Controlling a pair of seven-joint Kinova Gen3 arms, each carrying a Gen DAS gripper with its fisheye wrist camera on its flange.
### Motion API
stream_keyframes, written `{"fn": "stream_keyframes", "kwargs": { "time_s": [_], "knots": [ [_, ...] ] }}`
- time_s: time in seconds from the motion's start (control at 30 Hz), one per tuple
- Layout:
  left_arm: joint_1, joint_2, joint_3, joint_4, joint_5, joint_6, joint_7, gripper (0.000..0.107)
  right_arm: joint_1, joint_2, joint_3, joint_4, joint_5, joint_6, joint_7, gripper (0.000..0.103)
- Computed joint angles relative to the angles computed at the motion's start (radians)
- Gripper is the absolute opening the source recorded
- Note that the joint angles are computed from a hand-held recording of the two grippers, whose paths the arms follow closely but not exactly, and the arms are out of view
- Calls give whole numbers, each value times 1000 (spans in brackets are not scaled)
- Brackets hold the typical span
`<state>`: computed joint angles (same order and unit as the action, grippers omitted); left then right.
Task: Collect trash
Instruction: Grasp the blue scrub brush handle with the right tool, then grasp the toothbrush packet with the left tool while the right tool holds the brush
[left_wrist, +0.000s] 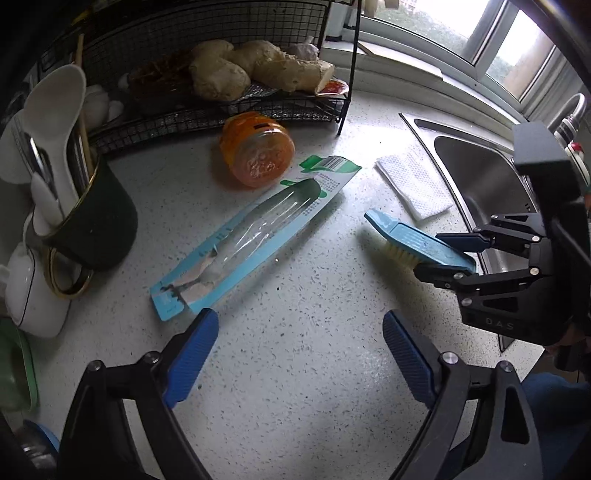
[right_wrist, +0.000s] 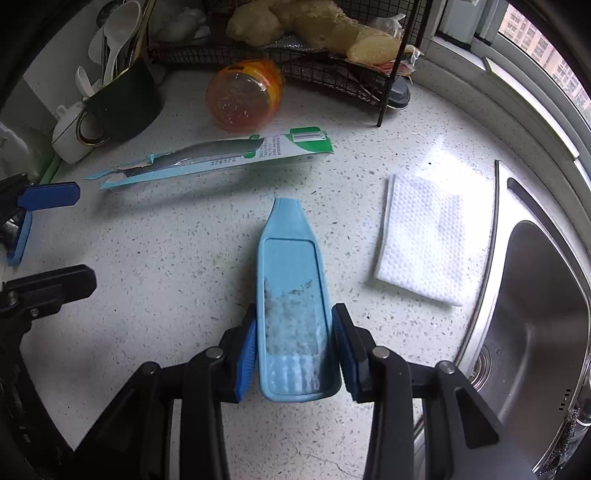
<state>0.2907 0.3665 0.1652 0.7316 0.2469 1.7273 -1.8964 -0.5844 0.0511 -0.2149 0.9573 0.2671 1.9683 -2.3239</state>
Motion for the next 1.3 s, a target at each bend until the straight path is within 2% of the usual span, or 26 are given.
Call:
{"fn": "stream_keyframes", "kwargs": {
  "time_s": [0.2, 0.37, 0.53, 0.6, 0.67, 0.8, 0.9, 0.97, 1.17, 1.3],
  "knots": [
    [34, 107, 14, -146, -11, 50, -63, 82, 24, -27, 9, -14, 12, 47, -19, 35],
    [88, 205, -4, -296, -57, 114, -111, 57, 70, -59, 12, 19, -18, 43, -34, 35],
    [131, 297, -28, -436, -89, 186, -141, 56, 104, -64, 9, 61, -39, 3, -53, 35],
    [138, 317, -32, -464, -92, 201, -156, 51, 119, -71, 16, 71, -48, -8, -45, 35],
    [148, 315, -40, -446, -100, 191, -174, 49, 123, -66, 11, 69, -47, -8, -47, 35],
    [157, 266, -45, -332, -115, 107, -217, 49, 128, -65, 10, 57, -51, -2, -48, 35],
    [165, 255, -43, -304, -130, 76, -232, 46, 139, -71, 17, 65, -65, -12, -46, 35],
    [172, 255, -41, -302, -136, 70, -234, 25, 142, -72, 15, 63, -67, -12, -49, 35],
    [189, 251, -30, -284, -135, 67, -227, 23, 140, -78, 5, 59, -55, -11, -57, 35],
    [181, 194, -16, -186, -110, 26, -223, 20, 140, -77, 4, 54, -51, -13, -54, 35]
  ]
}}
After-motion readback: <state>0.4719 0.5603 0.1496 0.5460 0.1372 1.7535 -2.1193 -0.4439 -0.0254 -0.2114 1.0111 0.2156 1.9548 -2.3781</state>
